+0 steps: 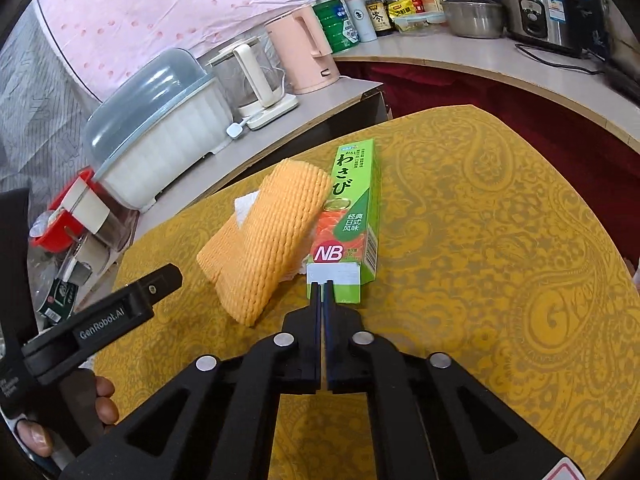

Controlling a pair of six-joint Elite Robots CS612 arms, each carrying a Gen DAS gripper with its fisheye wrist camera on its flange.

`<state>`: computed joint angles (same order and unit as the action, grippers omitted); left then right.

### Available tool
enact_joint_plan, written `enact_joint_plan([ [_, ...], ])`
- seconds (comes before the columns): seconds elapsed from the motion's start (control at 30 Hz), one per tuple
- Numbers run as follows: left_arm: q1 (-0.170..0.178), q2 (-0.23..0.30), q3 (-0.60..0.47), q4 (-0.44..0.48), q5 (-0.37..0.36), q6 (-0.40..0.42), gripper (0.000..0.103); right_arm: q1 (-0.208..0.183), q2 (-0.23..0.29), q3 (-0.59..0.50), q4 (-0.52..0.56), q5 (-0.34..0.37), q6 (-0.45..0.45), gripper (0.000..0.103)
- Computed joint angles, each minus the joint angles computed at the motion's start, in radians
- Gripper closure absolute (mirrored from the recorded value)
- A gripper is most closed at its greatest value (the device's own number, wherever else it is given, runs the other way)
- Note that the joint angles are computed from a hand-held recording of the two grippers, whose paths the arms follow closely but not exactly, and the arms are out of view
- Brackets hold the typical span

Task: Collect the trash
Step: 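Grasp the orange sponge cloth with the right tool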

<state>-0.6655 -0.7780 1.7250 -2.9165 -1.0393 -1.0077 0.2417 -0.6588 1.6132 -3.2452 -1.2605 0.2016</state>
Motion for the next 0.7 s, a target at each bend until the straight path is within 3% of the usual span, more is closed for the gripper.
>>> enact_joint_plan([
  [0.07,0.000,-0.005,0.008,-0.004,0.004,-0.017,0.015,0.002,0.003,-0.008,0.009,0.015,0.000,0.079],
  [0.2,0.005,-0.021,0.035,0.010,0.027,-0.047,0.015,0.016,0.015,-0.034,0.044,0.065,-0.005,0.075],
  [0.27,0.010,-0.026,0.045,0.020,0.033,-0.060,0.015,0.030,0.028,-0.057,0.069,0.076,-0.019,0.067],
  [0.33,0.015,-0.031,0.054,0.022,0.032,-0.068,0.015,0.048,0.046,-0.086,0.083,0.051,-0.027,0.058],
  [0.4,0.018,-0.033,0.063,0.015,0.033,-0.067,0.015,0.058,0.064,-0.114,0.106,0.037,-0.019,0.057],
  [0.5,0.022,-0.032,0.067,0.008,0.031,-0.061,0.015,0.062,0.086,-0.145,0.130,0.033,-0.001,0.060],
  [0.57,0.024,-0.028,0.063,0.007,0.028,-0.054,0.015,0.058,0.093,-0.152,0.133,0.057,0.002,0.083],
  [0.63,0.024,-0.022,0.055,0.005,0.024,-0.044,0.015,0.056,0.087,-0.138,0.108,0.057,-0.010,0.092],
  [0.7,0.024,-0.014,0.044,-0.001,0.015,-0.032,0.015,0.050,0.072,-0.110,0.068,0.052,-0.017,0.092],
])
